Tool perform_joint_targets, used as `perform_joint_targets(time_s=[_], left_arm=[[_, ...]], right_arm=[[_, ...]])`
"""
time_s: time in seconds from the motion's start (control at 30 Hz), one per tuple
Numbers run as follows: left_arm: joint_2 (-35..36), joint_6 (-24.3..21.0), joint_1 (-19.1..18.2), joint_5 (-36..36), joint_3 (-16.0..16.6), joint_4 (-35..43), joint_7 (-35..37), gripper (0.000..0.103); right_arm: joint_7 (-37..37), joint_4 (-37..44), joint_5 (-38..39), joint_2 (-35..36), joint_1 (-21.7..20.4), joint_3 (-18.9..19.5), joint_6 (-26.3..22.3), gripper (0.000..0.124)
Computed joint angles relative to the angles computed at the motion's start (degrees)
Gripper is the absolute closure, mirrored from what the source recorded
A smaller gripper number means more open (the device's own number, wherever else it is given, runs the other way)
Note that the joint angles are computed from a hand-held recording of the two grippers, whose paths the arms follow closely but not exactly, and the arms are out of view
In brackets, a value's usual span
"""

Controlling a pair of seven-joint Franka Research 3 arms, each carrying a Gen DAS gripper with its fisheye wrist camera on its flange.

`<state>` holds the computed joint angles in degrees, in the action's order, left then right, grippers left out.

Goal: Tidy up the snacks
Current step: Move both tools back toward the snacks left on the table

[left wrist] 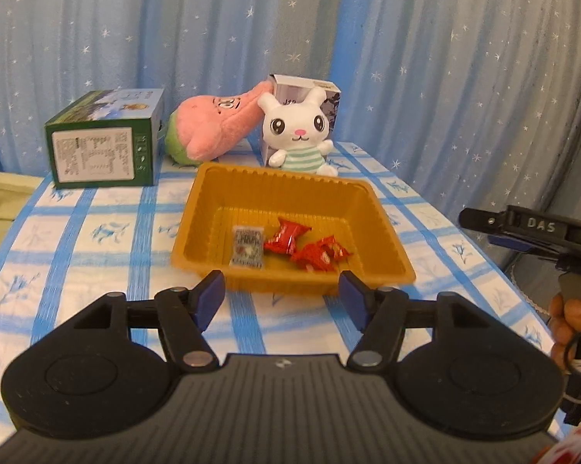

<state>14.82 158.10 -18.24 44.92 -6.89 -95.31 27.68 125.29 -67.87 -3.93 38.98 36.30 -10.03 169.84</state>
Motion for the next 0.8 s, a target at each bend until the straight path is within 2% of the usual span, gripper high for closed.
perform_joint_targets(time_s=[0.1, 0.27, 0.4, 0.47, 0.6, 0.67, 0.77, 0.8], left_arm=[[-3.50, -0.17, -0.64, 2.30, 0.15, -4.74, -3.63, 0.040], [-9.26, -2.64, 0.03, 6.80, -1.56, -12.82, -11.01, 0.035], [-13.50, -3.49, 1.79, 6.10, -3.74, -19.27, -15.07, 0.035], [-15.34, -3.52, 2.53, 5.84, -4.74, -22.01, -16.75, 0.035], [-17.79, -3.26, 3.49, 3.66, -6.46, -26.11, -18.10, 0.034], [-18.04, -3.30, 3.68, 2.64, -7.11, -26.85, -17.43, 0.034], [-17.67, -3.69, 3.65, 2.89, -7.84, -26.80, -15.82, 0.034], [-17.26, -4.07, 3.54, 3.32, -8.03, -26.47, -15.07, 0.034]], right_arm=[[1.63, -10.62, -1.75, -5.93, 3.29, -2.99, 4.27, 0.058], [4.93, -27.22, -5.84, -14.40, 11.65, -10.19, 8.80, 0.058], [5.81, -37.67, -8.05, -19.93, 14.85, -11.44, 9.49, 0.058], [5.50, -41.15, -8.85, -21.99, 13.92, -9.47, 9.07, 0.058], [0.77, -45.10, -7.78, -24.46, 7.28, -0.34, 8.90, 0.058], [-3.58, -45.53, -6.59, -24.51, 4.11, 4.14, 9.24, 0.058], [-8.99, -44.33, -5.47, -23.13, 2.55, 7.09, 9.91, 0.058], [-11.71, -43.61, -4.03, -22.47, 1.03, 9.23, 9.49, 0.058]])
